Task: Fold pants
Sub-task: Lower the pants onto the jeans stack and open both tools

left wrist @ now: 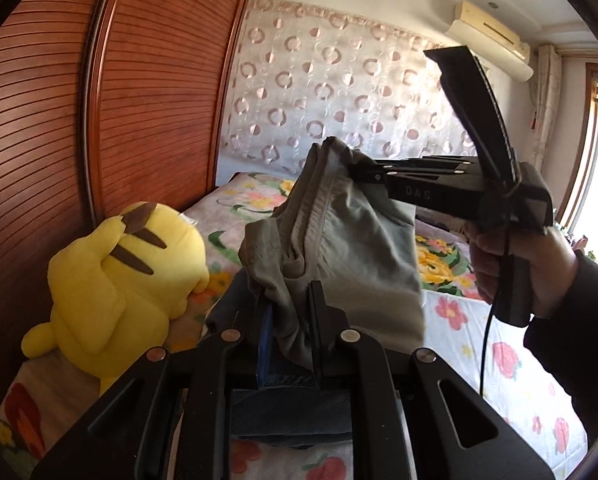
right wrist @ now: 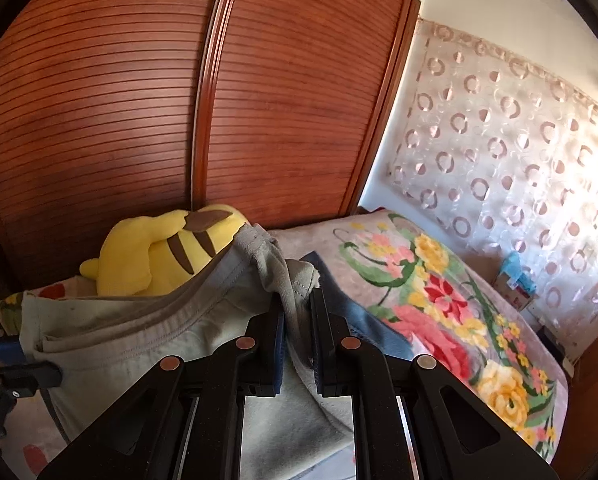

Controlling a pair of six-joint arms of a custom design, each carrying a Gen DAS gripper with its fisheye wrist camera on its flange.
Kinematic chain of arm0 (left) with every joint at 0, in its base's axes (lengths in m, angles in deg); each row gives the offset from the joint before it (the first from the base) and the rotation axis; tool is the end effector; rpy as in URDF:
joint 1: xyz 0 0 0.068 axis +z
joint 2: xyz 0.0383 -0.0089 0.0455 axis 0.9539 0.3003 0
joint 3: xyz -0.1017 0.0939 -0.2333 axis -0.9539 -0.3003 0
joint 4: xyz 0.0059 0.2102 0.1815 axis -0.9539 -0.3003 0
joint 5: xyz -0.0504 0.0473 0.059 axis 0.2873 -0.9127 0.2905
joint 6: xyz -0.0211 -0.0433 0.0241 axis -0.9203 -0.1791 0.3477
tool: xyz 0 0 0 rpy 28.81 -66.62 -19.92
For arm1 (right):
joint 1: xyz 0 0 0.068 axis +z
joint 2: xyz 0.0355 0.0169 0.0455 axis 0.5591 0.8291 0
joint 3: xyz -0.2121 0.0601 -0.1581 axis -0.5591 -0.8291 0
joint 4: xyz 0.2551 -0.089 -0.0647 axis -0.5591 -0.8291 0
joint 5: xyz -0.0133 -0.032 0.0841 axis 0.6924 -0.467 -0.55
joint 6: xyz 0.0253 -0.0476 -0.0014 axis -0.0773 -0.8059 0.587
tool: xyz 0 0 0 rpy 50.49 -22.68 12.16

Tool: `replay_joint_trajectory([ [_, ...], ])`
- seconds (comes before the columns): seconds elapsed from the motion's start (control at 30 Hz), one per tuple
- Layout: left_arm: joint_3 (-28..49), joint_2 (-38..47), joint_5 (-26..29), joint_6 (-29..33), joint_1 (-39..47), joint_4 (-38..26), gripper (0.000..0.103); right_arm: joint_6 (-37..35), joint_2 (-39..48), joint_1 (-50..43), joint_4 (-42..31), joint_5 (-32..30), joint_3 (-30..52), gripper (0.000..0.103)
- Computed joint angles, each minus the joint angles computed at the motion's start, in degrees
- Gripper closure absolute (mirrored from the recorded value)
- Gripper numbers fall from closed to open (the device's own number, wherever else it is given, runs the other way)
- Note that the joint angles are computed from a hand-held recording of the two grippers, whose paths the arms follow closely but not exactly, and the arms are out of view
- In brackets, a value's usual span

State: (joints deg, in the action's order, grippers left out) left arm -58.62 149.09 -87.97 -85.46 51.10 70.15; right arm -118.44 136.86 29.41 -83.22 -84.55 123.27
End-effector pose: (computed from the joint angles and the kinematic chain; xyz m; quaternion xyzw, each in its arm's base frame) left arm 0.1786 -0.0576 0.0675 -0.1116 0.8534 -0.0598 0.5056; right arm 0.3817 -0.0081 0.1823 -0.4422 0.7446 0.1004 0.4898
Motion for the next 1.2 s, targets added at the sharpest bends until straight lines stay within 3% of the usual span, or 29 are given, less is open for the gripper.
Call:
replay_joint_trajectory([
  [0.1, 0.29, 1.12, 0.81, -0.38, 0.46, -0.12, 0.087, -0.48, 2.25, -0.99, -7.18, -1.64, 4.62, 0.092],
  [0.23, 0.35, 2.69, 1.06, -0.5, 0.5, 1.05, 0.087, 0.46, 3.56, -4.68, -12.08, -6.28, 8.9, 0.076],
  [0.53, 0.74, 5.65, 1.11, -0.08, 1.14, 3.19, 0.087, -4.59, 5.7, -9.97, -18.8, -8.29, 12.19, 0.074],
  [0.8, 1.55, 5.57, 0.15, 0.76, 0.81, 1.07, 0.087, -0.53, 7.47, -5.54, -13.6, -0.16, 11.73, 0.074],
  [1.03, 1.65, 5.12, -0.6, 0.95, 0.76, 0.0, 0.086, 1.0, 4.32, -5.64, -14.58, -2.35, 9.57, 0.074],
  [1.13, 1.66, 4.37, -0.96, 0.64, 0.53, -1.1, 0.082, -0.65, 4.32, -6.89, -15.17, -5.2, 8.33, 0.074],
  [1.2, 1.33, 3.16, -1.0, 0.71, 0.68, -1.91, 0.072, -1.85, 3.97, -7.19, -15.74, -6.18, 7.5, 0.073],
])
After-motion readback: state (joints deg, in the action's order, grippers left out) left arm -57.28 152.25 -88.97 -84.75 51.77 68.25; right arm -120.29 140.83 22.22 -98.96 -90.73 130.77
